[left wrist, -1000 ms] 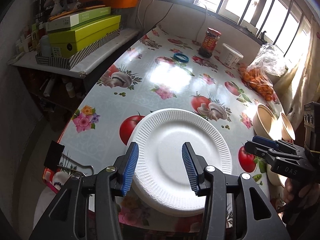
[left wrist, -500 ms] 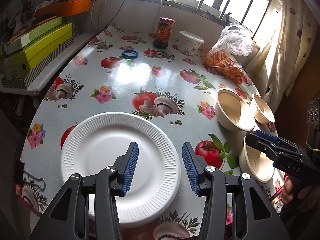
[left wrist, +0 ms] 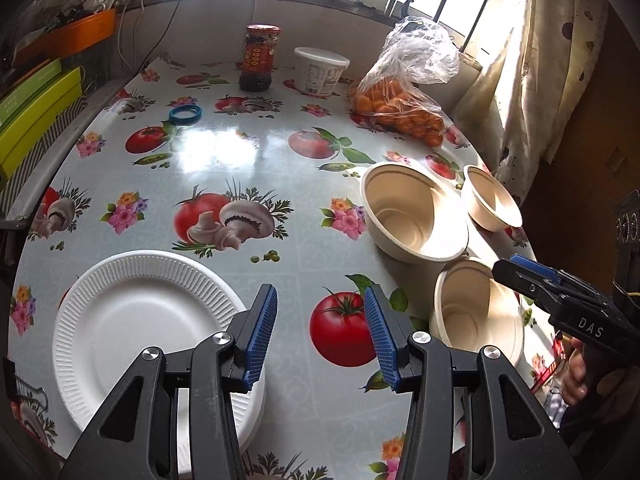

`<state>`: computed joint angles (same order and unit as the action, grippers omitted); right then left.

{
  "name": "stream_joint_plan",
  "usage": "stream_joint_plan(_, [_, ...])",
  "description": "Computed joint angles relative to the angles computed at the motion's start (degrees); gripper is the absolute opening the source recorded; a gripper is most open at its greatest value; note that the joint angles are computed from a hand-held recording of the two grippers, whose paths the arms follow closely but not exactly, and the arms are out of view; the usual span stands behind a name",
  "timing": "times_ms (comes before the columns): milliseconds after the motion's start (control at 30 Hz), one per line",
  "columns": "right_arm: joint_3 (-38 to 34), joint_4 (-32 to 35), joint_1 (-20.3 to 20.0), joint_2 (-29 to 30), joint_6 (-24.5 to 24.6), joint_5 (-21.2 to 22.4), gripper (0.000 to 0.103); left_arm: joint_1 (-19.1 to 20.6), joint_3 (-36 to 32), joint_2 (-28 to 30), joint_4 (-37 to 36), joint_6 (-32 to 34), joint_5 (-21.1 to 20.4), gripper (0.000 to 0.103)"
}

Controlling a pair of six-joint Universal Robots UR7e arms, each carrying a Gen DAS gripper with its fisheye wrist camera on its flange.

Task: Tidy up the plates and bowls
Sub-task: 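Move the open right tool over the nearest tan paper bowl, then close the right tool on the tan bowl's rim, then lift the tan bowl with the right tool and carry it toward another tan bowl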

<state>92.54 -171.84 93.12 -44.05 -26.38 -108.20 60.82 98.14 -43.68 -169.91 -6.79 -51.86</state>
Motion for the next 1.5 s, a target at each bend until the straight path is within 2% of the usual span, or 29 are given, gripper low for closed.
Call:
stream_joint_plan(233, [-1.5, 0.9, -1.8, -0.8, -0.2, 0.9, 0.052, -0.1, -5.4, 3.5, 2.5, -0.1, -2.5, 0.047])
stream_joint_plan(500, [-6.4, 4.0, -3.6, 0.9, -1.9, 3.9, 0.052, 0.1, -12.0, 7.8, 4.3, -1.3, -0.5, 0.047])
stream_joint_plan(700, [-10.9, 6.7, -4.1, 3.2, -4.5, 6.0, 0.051, 1.0, -15.5, 9.6, 5.8, -2.1, -1.6, 0.047])
stream_joint_plan(833, [-13.8, 8.2, -4.0, 5.0, -5.3, 6.2, 0.043, 1.3, -17.3, 10.8, 6.4, -2.5, -0.4, 0.047])
stream_joint_plan(933, [-15.9, 10.6, -4.3, 6.1, -4.4, 6.6, 0.041, 1.8, -18.2, 11.3, 6.8, -2.9, -1.2, 0.047])
stream_joint_plan(1233, [-17.9, 14.0, -5.0, 7.3, -3.5, 7.8, 0.025, 2.8, -19.4, 12.3, 7.5, -3.5, -3.1, 0.046])
stream_joint_plan(1333, [-18.3, 15.2, -5.2, 7.5, -2.9, 8.4, 0.023, 3.2, -19.3, 12.2, 6.8, -3.5, -5.0, 0.046])
stream_joint_plan(1500, [-18.7, 15.9, -5.2, 7.8, -2.5, 8.7, 0.021, 3.3, -19.5, 12.4, 6.4, -2.9, -5.4, 0.046])
